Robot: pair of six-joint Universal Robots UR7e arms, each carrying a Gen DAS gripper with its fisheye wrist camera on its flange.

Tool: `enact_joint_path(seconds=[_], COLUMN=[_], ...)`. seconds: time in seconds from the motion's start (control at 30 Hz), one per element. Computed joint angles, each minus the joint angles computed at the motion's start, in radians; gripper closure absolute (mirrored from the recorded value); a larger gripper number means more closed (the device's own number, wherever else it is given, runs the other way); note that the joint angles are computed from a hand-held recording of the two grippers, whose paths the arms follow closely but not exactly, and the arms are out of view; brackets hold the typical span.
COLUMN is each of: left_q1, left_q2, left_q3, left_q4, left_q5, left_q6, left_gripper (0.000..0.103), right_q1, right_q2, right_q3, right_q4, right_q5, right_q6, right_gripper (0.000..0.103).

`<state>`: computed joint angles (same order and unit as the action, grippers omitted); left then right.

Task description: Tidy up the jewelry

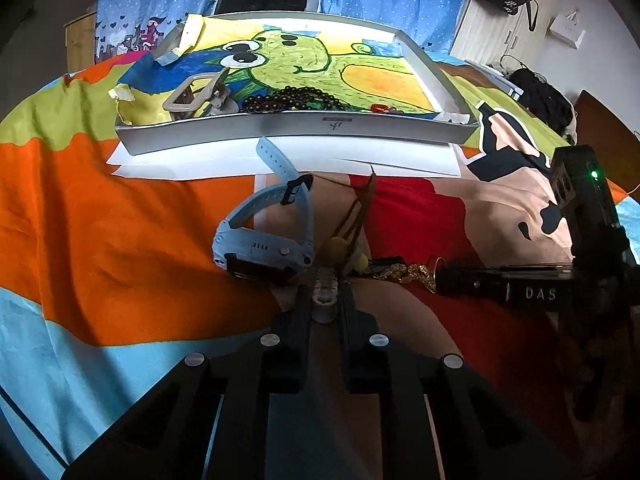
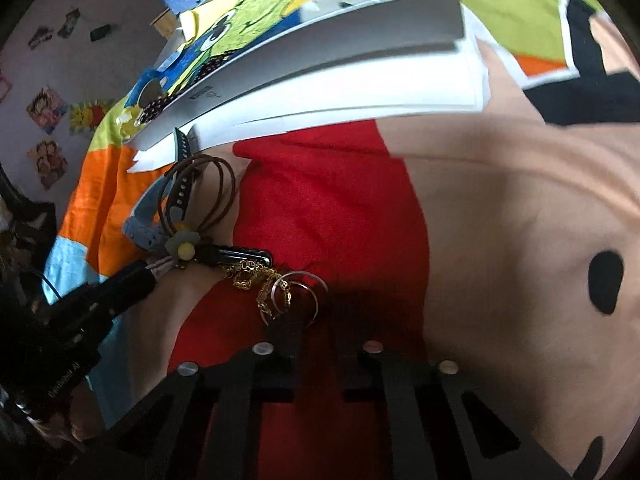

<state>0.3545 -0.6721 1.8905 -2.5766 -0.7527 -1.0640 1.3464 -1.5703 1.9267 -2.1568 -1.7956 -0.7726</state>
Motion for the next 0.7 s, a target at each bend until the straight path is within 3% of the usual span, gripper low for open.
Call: enact_joint_path(seconds=[0.13, 0.33, 0.7], left_q1=[-0.013, -0.038, -0.113], left_q2=[0.006, 0.003, -0.006], left_q3=[-0.009, -0.018, -0.040], left_q4=[0.021, 0.049, 0.106], left_q5=[0.005, -0.001, 0.019], left_q6=[-0.023, -0.070, -0.158], left_gripper=[0.093, 0.093, 0.093], right_q1=[-0.015, -0.011, -0.027], right_q2=[-0.010, -0.076, -0.155], right_q3=[-0.016, 0.022, 0.042], right_q4=[0.031, -0.065, -0.112], right_q5=[0.036, 0.071, 0.244], right_q6=[0.025, -0.036, -0.085], right_gripper=[0.098, 0.099, 0.099])
